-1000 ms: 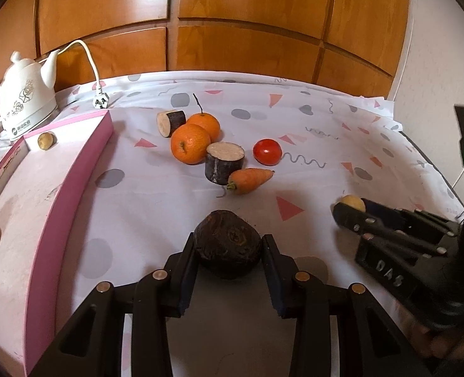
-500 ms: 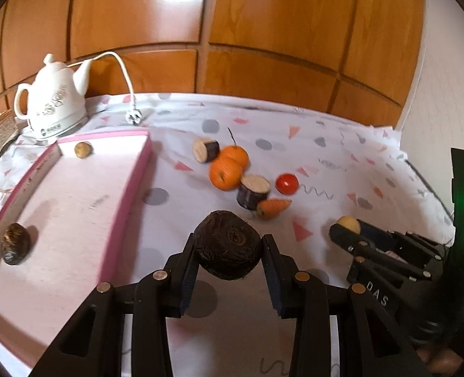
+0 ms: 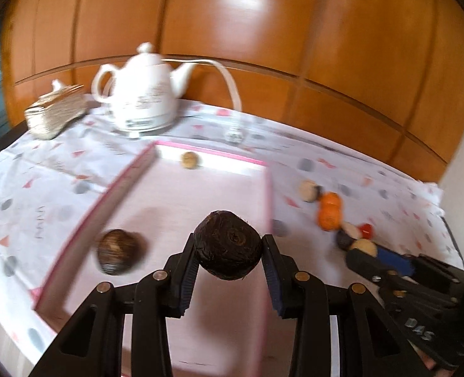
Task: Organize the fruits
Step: 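Carry both fruits into the pink tray and open both tools to release, then move both open tools back toward the remaining produce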
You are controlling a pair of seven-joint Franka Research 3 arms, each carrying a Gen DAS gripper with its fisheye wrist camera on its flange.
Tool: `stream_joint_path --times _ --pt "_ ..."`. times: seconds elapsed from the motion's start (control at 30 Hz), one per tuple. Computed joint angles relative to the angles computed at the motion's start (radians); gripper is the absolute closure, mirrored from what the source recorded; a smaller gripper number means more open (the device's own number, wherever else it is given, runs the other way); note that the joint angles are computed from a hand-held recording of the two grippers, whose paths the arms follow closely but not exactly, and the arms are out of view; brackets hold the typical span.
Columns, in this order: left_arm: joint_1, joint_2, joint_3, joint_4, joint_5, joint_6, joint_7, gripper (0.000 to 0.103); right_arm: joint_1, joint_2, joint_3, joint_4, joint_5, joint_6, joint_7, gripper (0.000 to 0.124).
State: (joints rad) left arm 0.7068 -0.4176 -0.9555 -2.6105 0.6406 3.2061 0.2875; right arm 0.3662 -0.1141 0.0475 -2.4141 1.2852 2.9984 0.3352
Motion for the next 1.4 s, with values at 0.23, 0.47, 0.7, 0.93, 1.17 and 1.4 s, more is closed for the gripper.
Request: stream_joint_path --times 0.23,0.47,0.7,0.93,1.17,1.4 --pt "-0.004 -0.026 0.058 -0.039 0.021 -0.037 -0.050 0.061 0.024 0.072 0.042 0.100 -0.095 -0.061 0.082 0.096" --pt "-0.050 -0.095 0.103 -0.071 0.068 -0.106 -0.147 0.036 0.024 0.123 0.073 0.170 -0.153 -0.093 0.195 0.085" --pt "-0.108 -0.097 0.147 -0.069 0.134 -0.161 -0.214 0.027 0.020 0.098 0.076 0.138 -0.118 -0.074 0.201 0.078" --pt "-0.168 -0.089 0.188 -0.060 0.209 -0.181 -0.280 0.022 0.029 0.066 0.060 0.076 -0.058 0.051 0.179 0.075" --pt "-0.238 -0.052 0.229 -0.028 0.289 -0.215 -0.320 0.019 0.018 0.063 0.035 0.041 -0.017 0.117 0.179 0.075" --pt "-0.307 0.001 0.269 0.012 0.389 -0.237 -0.368 0.019 0.001 0.062 0.019 0.024 0.080 0.156 0.103 0.075"
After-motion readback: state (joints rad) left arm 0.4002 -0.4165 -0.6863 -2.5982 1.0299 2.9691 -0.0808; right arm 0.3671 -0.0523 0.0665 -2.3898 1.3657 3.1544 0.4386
